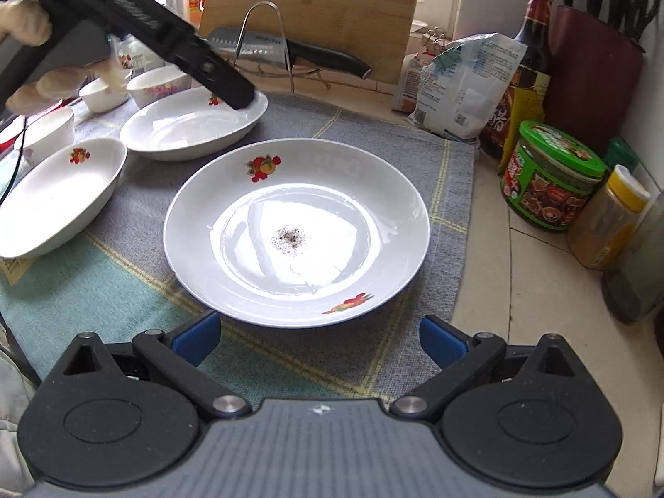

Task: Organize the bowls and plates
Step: 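Lift the stained plate off the towel with the left gripper, then carry the held plate across the towel toward another white plate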

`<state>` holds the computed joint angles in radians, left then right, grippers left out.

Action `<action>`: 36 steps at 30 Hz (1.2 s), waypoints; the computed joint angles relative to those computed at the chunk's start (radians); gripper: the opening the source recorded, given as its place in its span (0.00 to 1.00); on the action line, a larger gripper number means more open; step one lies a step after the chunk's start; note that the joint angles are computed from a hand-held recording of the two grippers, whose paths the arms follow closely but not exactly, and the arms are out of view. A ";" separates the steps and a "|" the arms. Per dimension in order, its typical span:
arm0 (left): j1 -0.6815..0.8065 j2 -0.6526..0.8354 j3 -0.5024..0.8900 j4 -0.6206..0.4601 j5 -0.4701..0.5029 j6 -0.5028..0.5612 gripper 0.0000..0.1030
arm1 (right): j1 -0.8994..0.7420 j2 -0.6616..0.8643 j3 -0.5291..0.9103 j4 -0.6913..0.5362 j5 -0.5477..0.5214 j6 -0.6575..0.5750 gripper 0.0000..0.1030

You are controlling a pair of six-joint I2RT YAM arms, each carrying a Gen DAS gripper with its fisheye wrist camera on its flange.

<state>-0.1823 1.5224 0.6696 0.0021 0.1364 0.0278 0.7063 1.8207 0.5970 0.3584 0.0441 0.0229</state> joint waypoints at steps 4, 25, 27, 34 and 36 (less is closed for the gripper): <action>0.058 -0.158 -0.143 0.060 -0.012 -0.020 0.95 | 0.025 -0.002 0.036 -0.022 0.027 -0.014 1.00; 0.797 -0.482 -0.338 -0.325 0.433 0.581 0.95 | 0.441 0.159 0.358 -0.175 0.313 0.279 1.00; 0.844 -0.424 -0.322 -0.334 0.451 0.634 0.95 | 0.463 0.181 0.381 -0.201 0.317 0.311 1.00; 0.913 -0.258 -0.269 -0.333 0.469 0.750 0.95 | 0.519 0.240 0.433 -0.268 0.332 0.388 1.00; 0.918 -0.227 -0.253 -0.338 0.473 0.770 0.95 | 0.529 0.246 0.433 -0.274 0.332 0.401 1.00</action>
